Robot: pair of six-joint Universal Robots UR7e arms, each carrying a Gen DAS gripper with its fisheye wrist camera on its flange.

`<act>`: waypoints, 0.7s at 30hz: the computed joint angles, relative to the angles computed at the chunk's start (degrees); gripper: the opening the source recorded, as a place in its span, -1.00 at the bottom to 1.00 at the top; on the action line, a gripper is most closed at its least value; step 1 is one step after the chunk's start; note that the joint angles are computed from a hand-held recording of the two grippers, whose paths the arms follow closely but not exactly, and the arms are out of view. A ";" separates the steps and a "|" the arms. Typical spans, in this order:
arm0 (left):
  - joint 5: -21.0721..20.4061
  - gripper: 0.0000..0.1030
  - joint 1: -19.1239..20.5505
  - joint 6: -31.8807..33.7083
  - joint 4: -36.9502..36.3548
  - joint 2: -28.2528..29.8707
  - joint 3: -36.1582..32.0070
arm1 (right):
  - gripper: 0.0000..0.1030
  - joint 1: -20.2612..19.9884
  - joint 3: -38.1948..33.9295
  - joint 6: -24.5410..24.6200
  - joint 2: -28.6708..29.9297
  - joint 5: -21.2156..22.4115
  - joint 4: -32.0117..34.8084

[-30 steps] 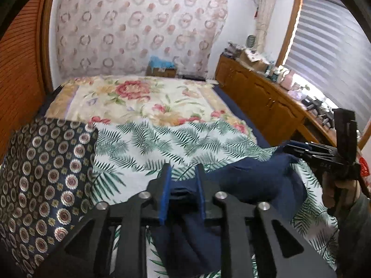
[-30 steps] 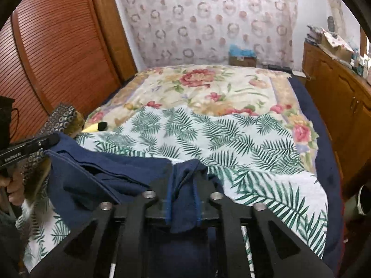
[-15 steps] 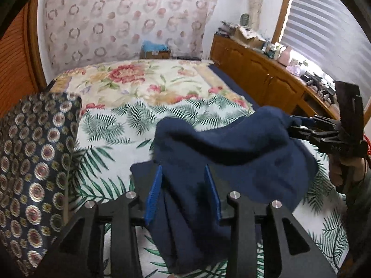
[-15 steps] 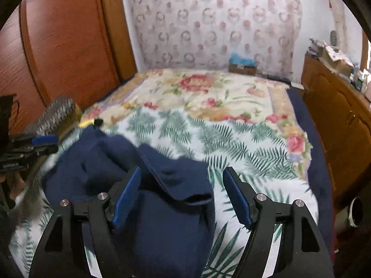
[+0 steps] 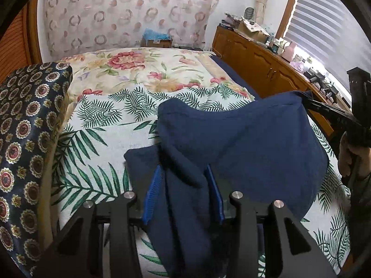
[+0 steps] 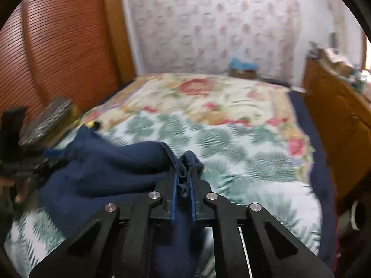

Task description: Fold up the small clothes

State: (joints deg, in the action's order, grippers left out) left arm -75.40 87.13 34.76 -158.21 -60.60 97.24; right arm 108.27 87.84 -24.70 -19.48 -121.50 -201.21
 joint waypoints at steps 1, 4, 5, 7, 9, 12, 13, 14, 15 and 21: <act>0.05 -0.24 -0.01 0.14 -0.20 0.02 0.09 | -0.90 0.29 -0.64 0.66 0.30 -2.15 -0.39; -0.04 -0.24 0.24 0.53 -0.42 0.07 0.00 | -0.89 -0.03 -0.52 2.59 -0.21 -2.13 1.51; -0.10 -0.24 0.33 0.53 -0.39 0.07 -0.07 | -0.86 0.07 -0.95 2.45 0.17 -2.95 1.81; 0.06 -0.24 0.30 0.41 -0.60 0.10 -0.09 | -0.44 0.44 -1.78 1.94 0.88 -4.79 2.21; 0.94 -0.24 0.06 0.64 -2.55 -0.08 0.55 | 0.04 0.50 -1.64 2.21 0.63 -5.06 2.48; 2.87 -0.23 -0.49 1.90 -7.07 -0.26 1.89 | 0.38 0.25 -0.34 2.92 -0.47 -3.48 3.16; 3.47 -0.22 -0.57 2.31 -7.97 -0.11 1.93 | 0.41 0.17 -0.03 2.94 -0.69 -3.19 3.44; 4.24 -0.18 -0.65 2.79 -8.66 0.04 1.96 | 0.42 0.13 0.13 3.13 -0.81 -2.98 4.00; 4.53 -0.18 -0.51 2.87 -8.38 0.28 1.66 | 0.43 0.06 0.20 3.40 -0.85 -2.73 4.60; 4.34 -0.09 0.23 1.24 -5.71 1.16 -0.10 | 0.45 -0.50 -0.18 4.30 -0.67 -1.76 8.88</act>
State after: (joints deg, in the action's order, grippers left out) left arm -71.06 87.36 36.00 -163.91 -59.44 97.13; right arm 107.77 87.66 -20.39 -20.15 -123.26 -192.33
